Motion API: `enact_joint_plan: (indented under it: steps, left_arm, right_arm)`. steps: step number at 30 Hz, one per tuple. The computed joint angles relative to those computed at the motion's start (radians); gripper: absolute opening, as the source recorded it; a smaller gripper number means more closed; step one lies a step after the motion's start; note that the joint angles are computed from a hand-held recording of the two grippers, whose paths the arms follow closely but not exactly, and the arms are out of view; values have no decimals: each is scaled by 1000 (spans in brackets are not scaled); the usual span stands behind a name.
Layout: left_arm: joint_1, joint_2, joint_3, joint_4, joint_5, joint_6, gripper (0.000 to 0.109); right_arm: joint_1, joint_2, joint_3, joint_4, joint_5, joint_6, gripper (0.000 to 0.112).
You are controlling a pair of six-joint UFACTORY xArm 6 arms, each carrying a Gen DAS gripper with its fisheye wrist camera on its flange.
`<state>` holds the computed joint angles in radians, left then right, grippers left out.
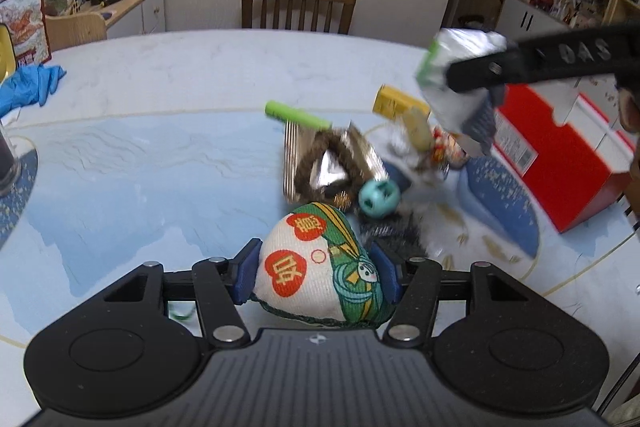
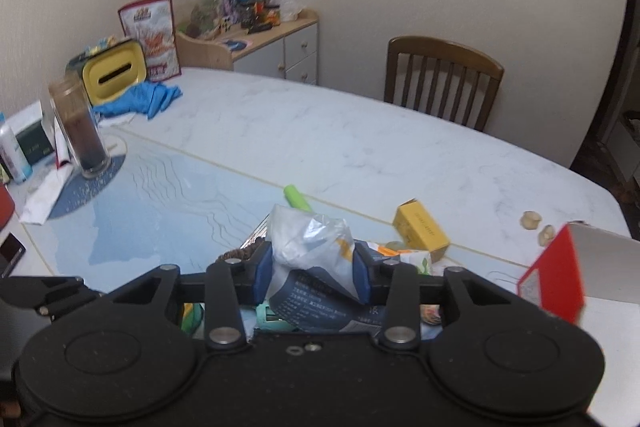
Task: Organize objects
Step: 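Lift the sachet with the left tool while the right tool lifts the plastic bag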
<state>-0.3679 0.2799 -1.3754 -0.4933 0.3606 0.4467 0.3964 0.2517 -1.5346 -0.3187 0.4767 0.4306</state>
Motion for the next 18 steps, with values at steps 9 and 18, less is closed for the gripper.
enact_joint_plan:
  steps: [9,18]
  left_arm:
    - [-7,2,-119,-88,103,112,58]
    - [-49,70,-310,-66,231,91,58]
  right_arm:
    - [-36,-159,125,-87,19,117,39]
    - [-118,-314,274,-125,12,162,39]
